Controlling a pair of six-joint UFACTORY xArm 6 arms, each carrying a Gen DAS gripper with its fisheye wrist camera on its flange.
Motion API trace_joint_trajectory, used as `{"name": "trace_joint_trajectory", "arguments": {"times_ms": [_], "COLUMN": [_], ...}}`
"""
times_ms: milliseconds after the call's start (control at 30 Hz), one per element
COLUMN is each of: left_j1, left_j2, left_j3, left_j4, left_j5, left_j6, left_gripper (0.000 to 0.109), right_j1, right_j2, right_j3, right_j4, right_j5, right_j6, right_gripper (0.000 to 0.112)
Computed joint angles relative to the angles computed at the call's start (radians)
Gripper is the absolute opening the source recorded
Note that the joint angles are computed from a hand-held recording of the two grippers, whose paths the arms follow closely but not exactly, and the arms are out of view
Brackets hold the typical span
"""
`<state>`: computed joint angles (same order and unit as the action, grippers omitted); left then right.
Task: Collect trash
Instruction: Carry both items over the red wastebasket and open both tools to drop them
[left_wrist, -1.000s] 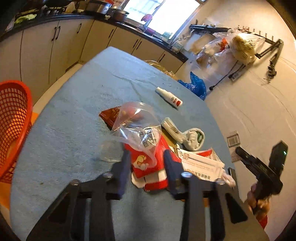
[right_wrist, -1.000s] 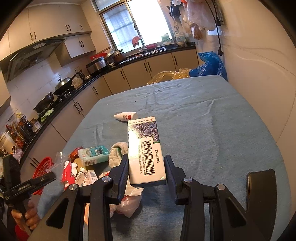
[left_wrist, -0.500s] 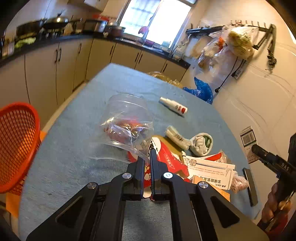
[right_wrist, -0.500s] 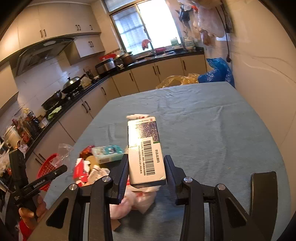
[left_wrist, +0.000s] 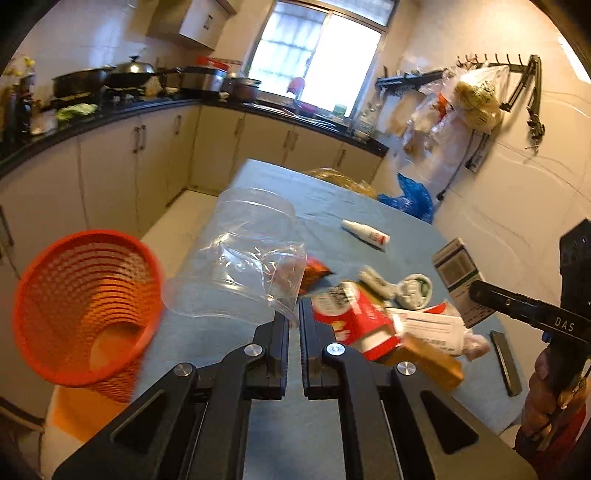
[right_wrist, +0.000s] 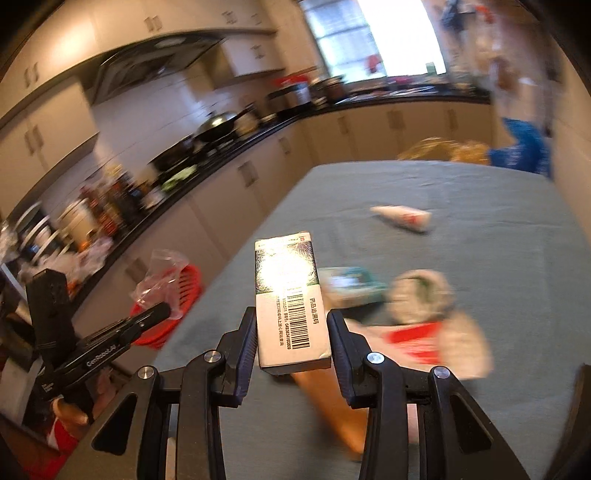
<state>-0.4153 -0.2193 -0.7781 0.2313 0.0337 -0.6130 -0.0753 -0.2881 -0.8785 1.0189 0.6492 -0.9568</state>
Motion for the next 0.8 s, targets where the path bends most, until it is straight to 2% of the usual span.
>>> {"name": "trace_joint_trajectory", "arguments": {"times_ms": [100, 233, 367, 567, 800], "left_j1": [0.058, 0.132, 0.192, 0.239, 0.246], "left_j2": [-0.068, -0.132, -0.168, -0.149, -0.092], "left_j3": [0.053, 0.116, 0.170, 0.188, 0.161], "left_j4": [0.080, 0.077, -0.023, -0.228, -0.305], "left_j5": [0.030, 0.057, 0.059, 0.063, 0.064], "left_j6": [-0.057, -0.038, 0.063, 0.261, 0.338], "left_gripper": [0.005, 0.005, 0.005, 0.005, 0.005], "right_j1": [0.086, 0.194, 0.285, 0.392, 0.460], "right_j2": [0.035, 0.093, 0.176, 0.328, 0.444], "right_j3": [-0.028, -0.075, -0.153, -0.291, -0.391], "right_j4": [-0.020, -0.050, -0.082, -0.153, -0.220], "right_j5": [0.004, -0.011, -0.013, -0.015, -0.030], "right_j6": [0.020, 0.050, 0.097, 0.182, 0.248], "right_gripper": [0.040, 0.040, 0.040, 0.041, 0.041]}}
